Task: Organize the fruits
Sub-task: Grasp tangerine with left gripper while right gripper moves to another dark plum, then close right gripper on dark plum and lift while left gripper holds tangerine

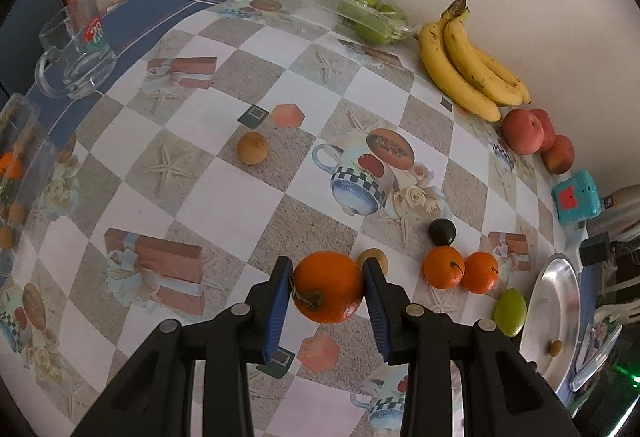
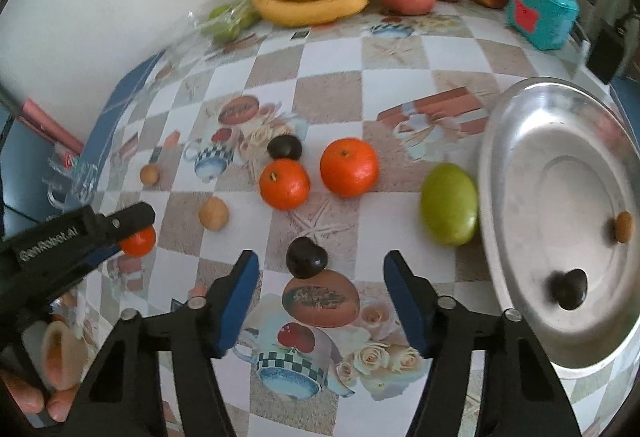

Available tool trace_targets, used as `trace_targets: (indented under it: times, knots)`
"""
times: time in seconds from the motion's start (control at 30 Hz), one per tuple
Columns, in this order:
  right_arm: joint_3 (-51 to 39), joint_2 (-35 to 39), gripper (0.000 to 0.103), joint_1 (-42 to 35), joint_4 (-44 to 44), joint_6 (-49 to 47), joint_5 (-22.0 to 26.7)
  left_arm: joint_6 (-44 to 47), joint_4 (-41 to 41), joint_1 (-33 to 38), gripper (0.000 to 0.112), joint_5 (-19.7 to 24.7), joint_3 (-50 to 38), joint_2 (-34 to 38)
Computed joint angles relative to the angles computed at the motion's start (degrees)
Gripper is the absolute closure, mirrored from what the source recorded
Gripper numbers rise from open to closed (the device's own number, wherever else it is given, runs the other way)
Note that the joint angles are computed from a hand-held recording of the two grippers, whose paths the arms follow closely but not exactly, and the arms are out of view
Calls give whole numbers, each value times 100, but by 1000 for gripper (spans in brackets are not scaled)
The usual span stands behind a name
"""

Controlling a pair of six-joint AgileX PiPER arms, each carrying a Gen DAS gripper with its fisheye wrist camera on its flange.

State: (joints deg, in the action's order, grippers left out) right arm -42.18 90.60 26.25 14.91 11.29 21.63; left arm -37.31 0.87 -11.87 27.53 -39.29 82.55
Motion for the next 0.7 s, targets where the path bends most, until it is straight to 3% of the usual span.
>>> trace_targets:
  times: [0.13, 0.23, 0.5, 0.7]
  knots:
    - [-95, 229, 40, 127, -171, 87, -32, -84, 24, -106, 74, 1, -58, 118]
    - [-184, 376, 47, 213, -391, 253, -32, -180, 72, -140, 74, 16, -83, 179]
    - [-491, 767, 54, 480, -957, 697, 44, -144, 29, -103, 74, 27, -126, 275]
    - [-632, 928, 64, 614, -1492, 1173, 141, -116, -3, -102, 74, 38, -152, 295]
